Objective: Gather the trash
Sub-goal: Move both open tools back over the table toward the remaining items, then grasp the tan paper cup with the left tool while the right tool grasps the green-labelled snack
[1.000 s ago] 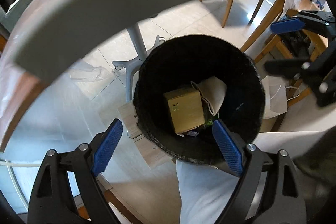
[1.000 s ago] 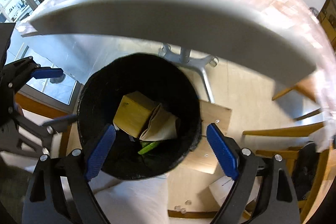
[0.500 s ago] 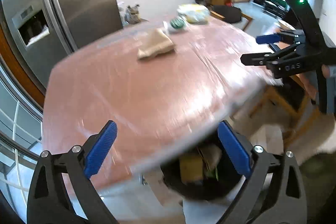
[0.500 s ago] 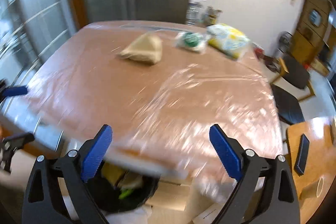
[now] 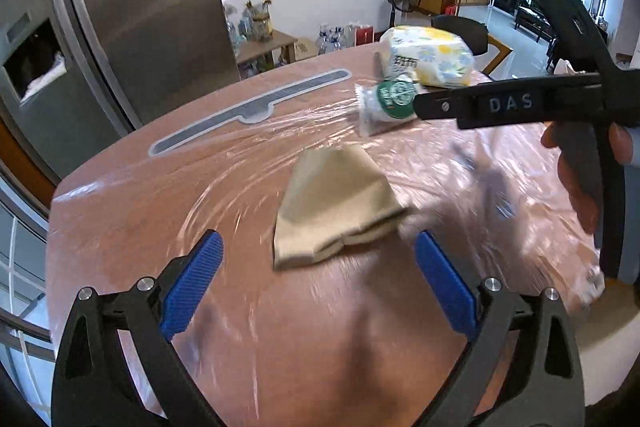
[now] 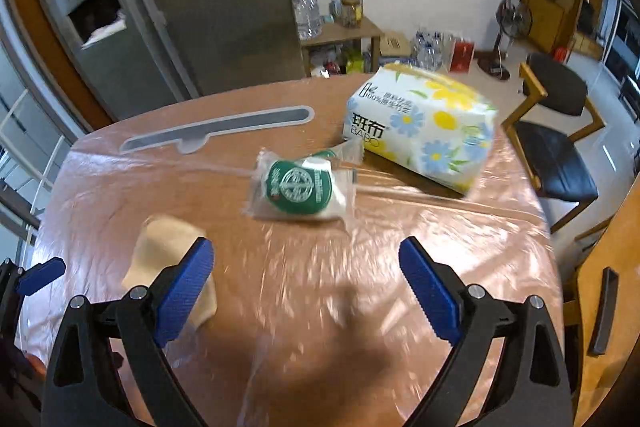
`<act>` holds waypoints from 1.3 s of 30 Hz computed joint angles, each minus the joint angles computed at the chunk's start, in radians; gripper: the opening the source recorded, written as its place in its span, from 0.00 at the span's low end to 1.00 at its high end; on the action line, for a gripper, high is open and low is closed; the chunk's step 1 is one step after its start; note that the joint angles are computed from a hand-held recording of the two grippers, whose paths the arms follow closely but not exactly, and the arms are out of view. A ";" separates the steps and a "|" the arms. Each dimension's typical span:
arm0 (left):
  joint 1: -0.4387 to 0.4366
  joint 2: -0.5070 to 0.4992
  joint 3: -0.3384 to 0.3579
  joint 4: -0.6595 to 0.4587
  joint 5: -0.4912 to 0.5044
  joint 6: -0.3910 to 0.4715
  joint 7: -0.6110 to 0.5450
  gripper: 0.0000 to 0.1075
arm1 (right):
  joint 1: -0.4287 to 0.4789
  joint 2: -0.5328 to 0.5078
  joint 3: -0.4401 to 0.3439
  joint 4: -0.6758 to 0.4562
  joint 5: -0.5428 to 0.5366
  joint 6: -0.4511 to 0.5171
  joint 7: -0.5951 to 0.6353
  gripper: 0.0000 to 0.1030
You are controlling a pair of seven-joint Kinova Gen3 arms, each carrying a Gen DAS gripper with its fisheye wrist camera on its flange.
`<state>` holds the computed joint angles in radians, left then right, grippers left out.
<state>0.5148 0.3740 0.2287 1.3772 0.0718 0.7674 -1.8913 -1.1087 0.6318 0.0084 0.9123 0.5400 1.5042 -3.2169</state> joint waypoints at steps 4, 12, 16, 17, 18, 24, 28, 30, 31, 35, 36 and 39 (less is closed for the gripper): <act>-0.006 0.078 0.016 -0.097 0.023 0.061 -0.021 0.91 | 0.051 0.014 -0.005 0.007 -0.032 -0.044 0.015 0.89; -0.002 0.182 0.019 -0.234 0.064 0.158 -0.079 0.89 | 0.091 0.031 0.002 0.014 -0.063 -0.087 0.042 0.89; 0.008 0.210 0.014 -0.268 0.071 0.191 -0.101 0.78 | 0.103 0.043 0.006 0.010 -0.074 -0.096 0.053 0.89; 0.010 0.216 0.013 -0.276 0.072 0.201 -0.105 0.75 | 0.103 0.043 0.008 0.012 -0.074 -0.101 0.052 0.89; 0.001 0.220 0.019 -0.280 0.086 0.207 -0.116 0.74 | 0.101 0.045 0.011 0.012 -0.072 -0.103 0.050 0.89; -0.029 0.230 0.026 -0.298 0.139 0.239 -0.145 0.54 | 0.079 0.060 0.022 -0.012 -0.053 -0.069 0.060 0.67; -0.049 0.243 0.031 -0.320 0.170 0.269 -0.159 0.36 | 0.071 0.027 0.019 0.048 -0.036 -0.134 0.042 0.55; -0.066 0.253 0.039 -0.332 0.197 0.292 -0.171 0.35 | 0.066 0.032 0.017 0.037 -0.029 -0.119 0.052 0.53; -0.067 0.255 0.038 -0.336 0.202 0.296 -0.175 0.34 | 0.061 0.030 0.017 0.041 -0.021 -0.122 0.056 0.53; -0.089 0.241 0.050 -0.306 0.239 0.273 -0.221 0.34 | 0.051 0.028 0.016 0.045 -0.010 -0.120 0.056 0.51; -0.093 0.234 0.050 -0.292 0.247 0.253 -0.229 0.34 | 0.050 0.028 0.016 0.045 -0.009 -0.118 0.055 0.51; -0.089 0.245 0.044 -0.317 0.256 0.264 -0.218 0.66 | 0.049 0.029 0.015 0.045 -0.009 -0.115 0.049 0.52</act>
